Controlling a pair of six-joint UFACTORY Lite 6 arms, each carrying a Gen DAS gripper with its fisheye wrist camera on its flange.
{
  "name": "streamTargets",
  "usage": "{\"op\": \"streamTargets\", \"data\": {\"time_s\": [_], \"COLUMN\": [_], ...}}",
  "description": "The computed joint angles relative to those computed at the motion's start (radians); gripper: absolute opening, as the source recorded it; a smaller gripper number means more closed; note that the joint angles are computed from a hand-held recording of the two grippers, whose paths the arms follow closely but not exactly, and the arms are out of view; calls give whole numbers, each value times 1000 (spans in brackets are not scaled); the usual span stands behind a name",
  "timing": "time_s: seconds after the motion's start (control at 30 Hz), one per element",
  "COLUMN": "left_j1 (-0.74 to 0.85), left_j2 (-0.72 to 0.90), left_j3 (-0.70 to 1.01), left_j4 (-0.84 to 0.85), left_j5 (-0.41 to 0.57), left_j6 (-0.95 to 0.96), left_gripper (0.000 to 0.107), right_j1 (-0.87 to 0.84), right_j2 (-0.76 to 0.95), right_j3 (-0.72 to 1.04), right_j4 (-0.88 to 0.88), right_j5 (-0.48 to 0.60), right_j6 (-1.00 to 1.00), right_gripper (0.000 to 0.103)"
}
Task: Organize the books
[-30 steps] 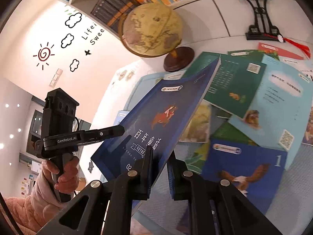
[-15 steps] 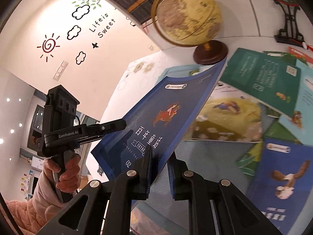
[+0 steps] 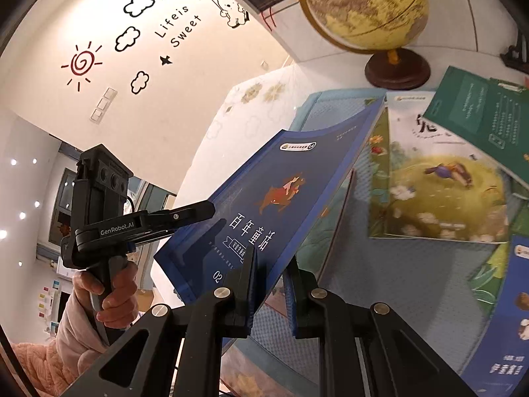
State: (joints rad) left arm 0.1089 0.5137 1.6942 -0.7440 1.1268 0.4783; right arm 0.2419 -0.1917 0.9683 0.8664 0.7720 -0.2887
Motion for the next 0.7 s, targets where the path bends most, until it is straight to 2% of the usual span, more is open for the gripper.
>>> {"op": "streamTargets", "data": {"time_s": [0.2, 0.7], "left_j1": [48, 106], "left_j2": [74, 196], "left_j3": [40, 22], "left_j4": [-1, 62], "left_j5": [17, -18], "left_j6": [22, 41], "left_gripper": [20, 20], "right_j1": [53, 145], "right_j2": [99, 347], "right_j3": [25, 84], "right_j4": [43, 135], "right_j5": [-58, -181], "right_j6": [-15, -68], "right_gripper": [14, 14]}}
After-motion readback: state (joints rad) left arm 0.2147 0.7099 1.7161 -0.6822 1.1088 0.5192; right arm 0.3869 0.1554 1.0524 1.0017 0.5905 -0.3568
